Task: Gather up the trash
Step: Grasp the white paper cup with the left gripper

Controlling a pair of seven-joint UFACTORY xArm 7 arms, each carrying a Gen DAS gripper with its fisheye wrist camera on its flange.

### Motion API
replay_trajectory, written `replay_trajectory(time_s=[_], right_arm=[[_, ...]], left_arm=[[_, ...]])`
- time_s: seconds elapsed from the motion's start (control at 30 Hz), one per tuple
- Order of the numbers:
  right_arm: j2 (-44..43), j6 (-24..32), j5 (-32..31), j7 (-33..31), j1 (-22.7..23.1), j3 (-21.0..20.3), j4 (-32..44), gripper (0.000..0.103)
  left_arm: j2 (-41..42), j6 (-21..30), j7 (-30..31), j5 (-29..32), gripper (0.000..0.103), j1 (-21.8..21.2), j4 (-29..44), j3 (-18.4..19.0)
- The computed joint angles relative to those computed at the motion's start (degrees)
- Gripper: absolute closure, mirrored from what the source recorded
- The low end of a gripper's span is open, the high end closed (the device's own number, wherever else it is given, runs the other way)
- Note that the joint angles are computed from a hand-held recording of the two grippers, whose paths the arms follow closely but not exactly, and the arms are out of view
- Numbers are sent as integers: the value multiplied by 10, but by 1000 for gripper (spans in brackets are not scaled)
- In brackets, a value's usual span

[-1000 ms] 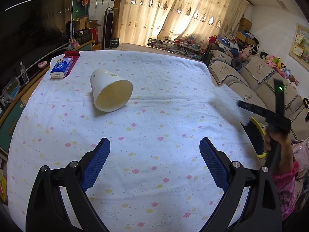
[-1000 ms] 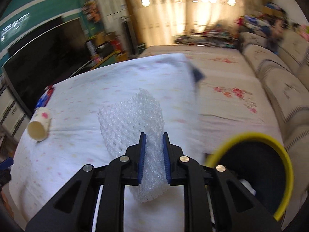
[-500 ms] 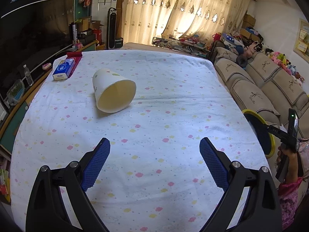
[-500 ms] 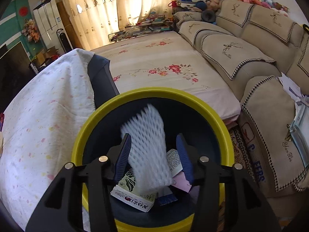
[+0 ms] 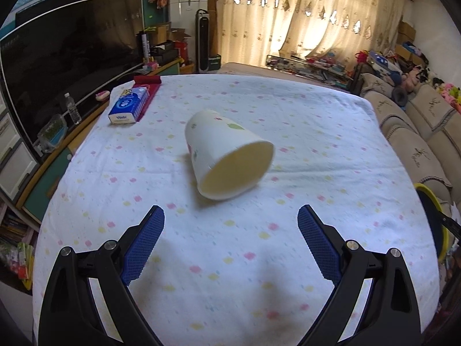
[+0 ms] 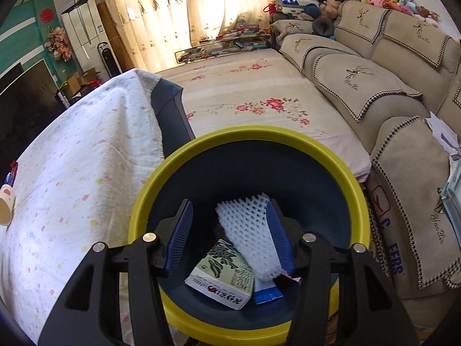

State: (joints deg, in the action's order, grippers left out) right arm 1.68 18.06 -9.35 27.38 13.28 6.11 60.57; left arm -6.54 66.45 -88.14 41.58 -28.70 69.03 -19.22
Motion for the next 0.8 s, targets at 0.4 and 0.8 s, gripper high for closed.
replay_trajectory(time_s=[0.4, 0.8], right_arm=[[-6, 1, 24, -21, 3, 4, -2, 49], [-5, -1, 38, -34, 8, 7, -3, 48]], left_arm=[[42, -6, 40, 0, 43, 23, 22, 39], [63, 13, 53, 10, 73, 15, 41, 50]])
